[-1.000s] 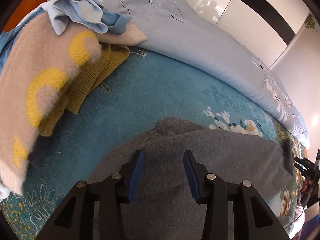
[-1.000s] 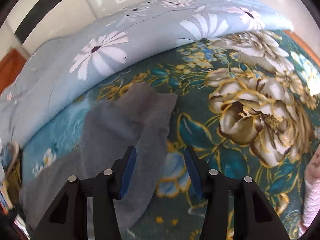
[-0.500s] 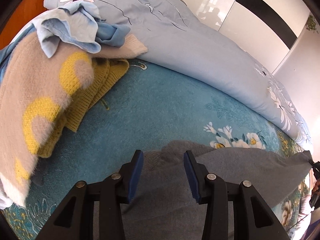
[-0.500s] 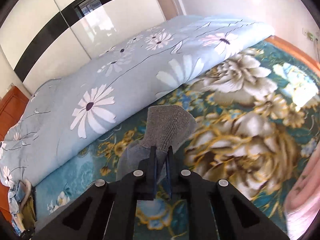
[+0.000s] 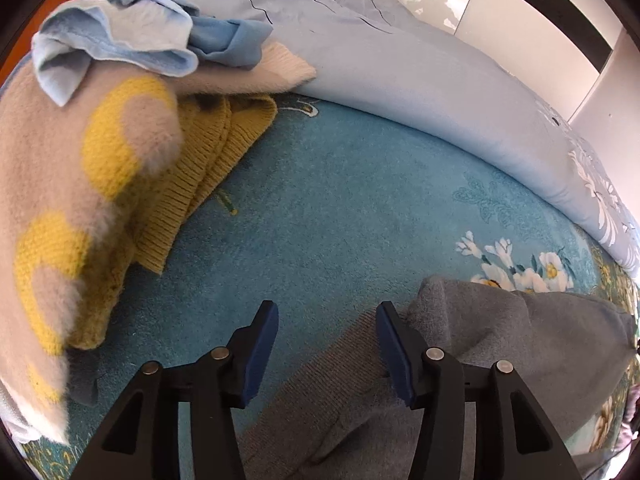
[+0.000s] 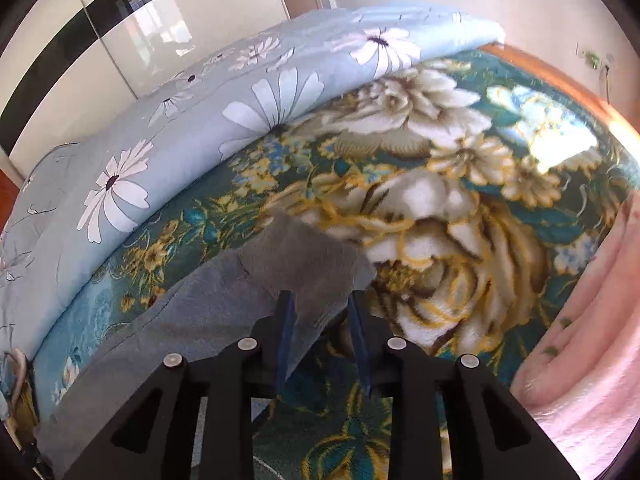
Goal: Fold clothes
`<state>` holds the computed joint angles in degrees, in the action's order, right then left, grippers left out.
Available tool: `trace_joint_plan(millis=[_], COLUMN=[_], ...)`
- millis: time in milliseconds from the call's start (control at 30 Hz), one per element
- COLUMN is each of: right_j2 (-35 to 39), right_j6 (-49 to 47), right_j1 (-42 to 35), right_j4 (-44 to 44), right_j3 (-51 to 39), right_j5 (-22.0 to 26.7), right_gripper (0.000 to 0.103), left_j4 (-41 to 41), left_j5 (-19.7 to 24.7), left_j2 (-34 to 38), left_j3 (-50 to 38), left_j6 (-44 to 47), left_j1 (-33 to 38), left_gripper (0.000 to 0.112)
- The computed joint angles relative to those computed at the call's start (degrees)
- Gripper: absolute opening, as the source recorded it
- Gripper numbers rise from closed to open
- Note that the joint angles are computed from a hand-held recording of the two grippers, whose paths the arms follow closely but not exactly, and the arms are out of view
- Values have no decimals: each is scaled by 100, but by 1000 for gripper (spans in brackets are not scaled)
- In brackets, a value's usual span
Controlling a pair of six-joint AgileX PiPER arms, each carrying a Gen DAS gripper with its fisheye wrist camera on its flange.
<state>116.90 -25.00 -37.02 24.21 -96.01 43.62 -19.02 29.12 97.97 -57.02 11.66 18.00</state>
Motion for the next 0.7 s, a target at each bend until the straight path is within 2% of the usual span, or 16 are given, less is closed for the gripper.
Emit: trace_joint_plan(millis=[33,67,167,200,233,300,333,433,567,667,700], right_j2=[-117,-133,99,257,431,719,833,1109,1274,1409,1476], right_j6=[-41,-167,-453,-415,-334,-49,123,638,1021,859,792], right_j1=[53,115,389,553,732,1086,1226,1510,1626,1429,1361], right_j4=[-30,77,380,322,210,-135,-302,-770,-1246,-1157,-1129], right_j3=[62,9,-461,-661,-867,-1113,-1202,-1489,-1846,-2223,-2389], right_j5=[-160,-104,535,771,942,1032,1008,837,774,1051,1185], right_gripper=[30,30,33,36,37,38,38,38,38,39,43], left_j4=[-53,-106,-337,-407,-476,-635,-535,80,313,-33,-250], left_j5=[18,16,75,129,182,296,286,-11,-372,-293,-309], left_j2=[98,168,320,368,416,465,461,229,-221,-364,-369], left_j3=[-60,-113,-290,-358,-426,-509,-526,-406,-238,-297,-285], left_j6=[26,70,303,356,407,536,453,-49,-182,313,554], left_j1=[-21,-49,-142,-169,-195,-250,-327,-643,-733,-590,-526], left_gripper=[56,56,53,48,40,8,0,0,0,0,0])
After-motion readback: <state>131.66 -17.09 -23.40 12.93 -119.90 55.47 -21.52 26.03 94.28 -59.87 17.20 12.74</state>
